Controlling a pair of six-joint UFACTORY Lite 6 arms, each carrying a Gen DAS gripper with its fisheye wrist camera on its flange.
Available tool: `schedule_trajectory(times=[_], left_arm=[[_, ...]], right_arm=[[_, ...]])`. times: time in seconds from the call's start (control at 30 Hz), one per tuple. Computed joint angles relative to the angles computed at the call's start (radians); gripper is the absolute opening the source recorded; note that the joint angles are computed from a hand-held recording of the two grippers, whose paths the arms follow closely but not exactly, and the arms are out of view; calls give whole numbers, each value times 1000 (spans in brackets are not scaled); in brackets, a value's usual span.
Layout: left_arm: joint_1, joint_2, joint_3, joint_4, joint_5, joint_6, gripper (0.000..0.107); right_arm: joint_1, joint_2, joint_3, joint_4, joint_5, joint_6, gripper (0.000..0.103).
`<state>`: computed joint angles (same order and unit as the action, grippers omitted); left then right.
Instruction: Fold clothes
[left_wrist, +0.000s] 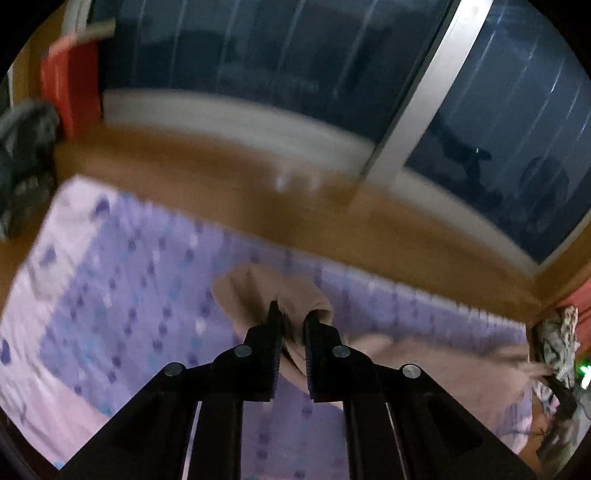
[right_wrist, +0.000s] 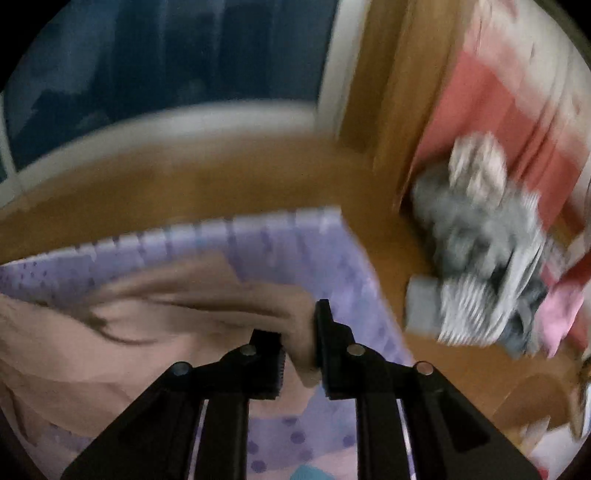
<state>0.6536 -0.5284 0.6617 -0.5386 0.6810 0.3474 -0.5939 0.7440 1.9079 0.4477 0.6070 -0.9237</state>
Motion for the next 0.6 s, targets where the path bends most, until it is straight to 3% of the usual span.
schedule_trajectory(times=[0.07,0.1,0.2,0.4,0.53,0.6], left_arm=[[37,-32,-78,-58,37,95,22],[37,-81,-138,-65,50,105,25],[108,-165,-246,-96,129,181,27],[338,-228,-317,-170,317,397,31],[327,-204,-301,-185,312,442,40],[298,-186,-300,-185,290,454,40]], right_arm=[[-24,-5,-35,-22,40,29,31],[-40,-18,-63,-9,52,12,42],[-94,-141,-226,39,34,-81,57],[-182,-396,-489,80,72,-210,57],[-152,-622,-730,122,167,-271,60],[-50,-748,-891,142,143,-265,60]])
